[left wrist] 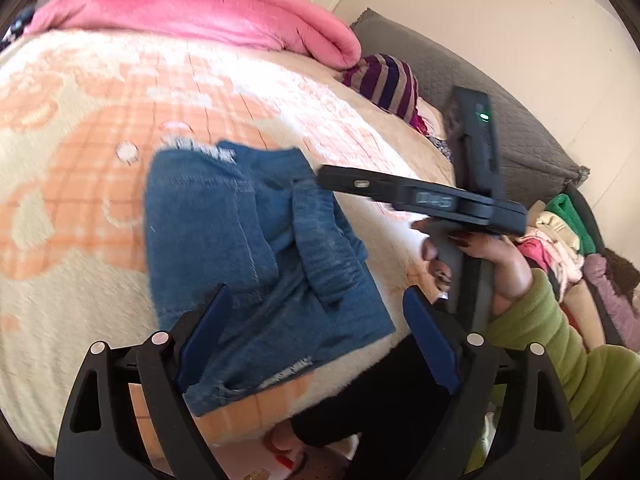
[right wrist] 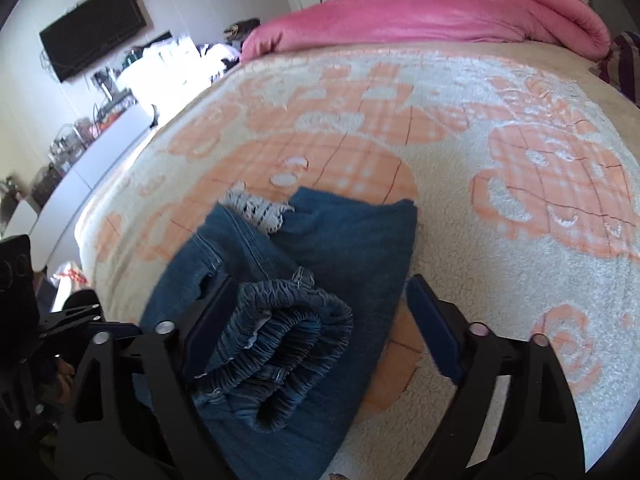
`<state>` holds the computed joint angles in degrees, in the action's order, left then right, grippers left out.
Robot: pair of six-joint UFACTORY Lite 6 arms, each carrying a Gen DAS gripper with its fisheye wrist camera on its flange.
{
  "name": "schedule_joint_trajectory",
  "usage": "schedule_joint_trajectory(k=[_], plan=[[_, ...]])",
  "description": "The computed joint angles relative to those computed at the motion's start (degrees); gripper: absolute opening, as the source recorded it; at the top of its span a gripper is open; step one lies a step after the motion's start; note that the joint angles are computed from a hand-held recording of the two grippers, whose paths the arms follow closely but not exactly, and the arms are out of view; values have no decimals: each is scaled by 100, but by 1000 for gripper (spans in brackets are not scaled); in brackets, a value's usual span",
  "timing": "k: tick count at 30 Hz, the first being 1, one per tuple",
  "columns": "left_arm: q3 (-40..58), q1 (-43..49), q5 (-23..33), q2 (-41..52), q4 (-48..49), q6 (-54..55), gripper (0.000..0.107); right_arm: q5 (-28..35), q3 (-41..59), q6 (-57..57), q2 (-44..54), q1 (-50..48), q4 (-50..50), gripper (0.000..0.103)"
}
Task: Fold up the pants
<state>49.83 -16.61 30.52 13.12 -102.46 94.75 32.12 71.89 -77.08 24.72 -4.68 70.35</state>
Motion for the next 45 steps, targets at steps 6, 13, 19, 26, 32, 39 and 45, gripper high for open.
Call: schedule_joint_trajectory(k=[6,13,19,26,32,39,45], plan=[[-67,181,-236,-340,308,-199,93,152,-821,-750,-961,-372,702,91],[54,309,-503,-344,375,-302,98,325,-2139,-1721,-2428,-620,1126,94],[363,478,-609,-24,579,-464,98,277,-3264,-2100,-3585,-433,971,94],[841,690,-532,420,819,-624,98,-144,-4043,-2014,-4083,499,794,94],[1542,660,-520,888,1451,-1131,75,-892,-4134,-2212,-4034,1738,1099,89],[2709,452,-287,1921,2639,-2154,40,-1354,-3665,-2582,-3349,2457,1196,58],[3058,433,-264,2406,2788,-2332,41,-1861,-3039,-2383,-2676,2918,731,35]])
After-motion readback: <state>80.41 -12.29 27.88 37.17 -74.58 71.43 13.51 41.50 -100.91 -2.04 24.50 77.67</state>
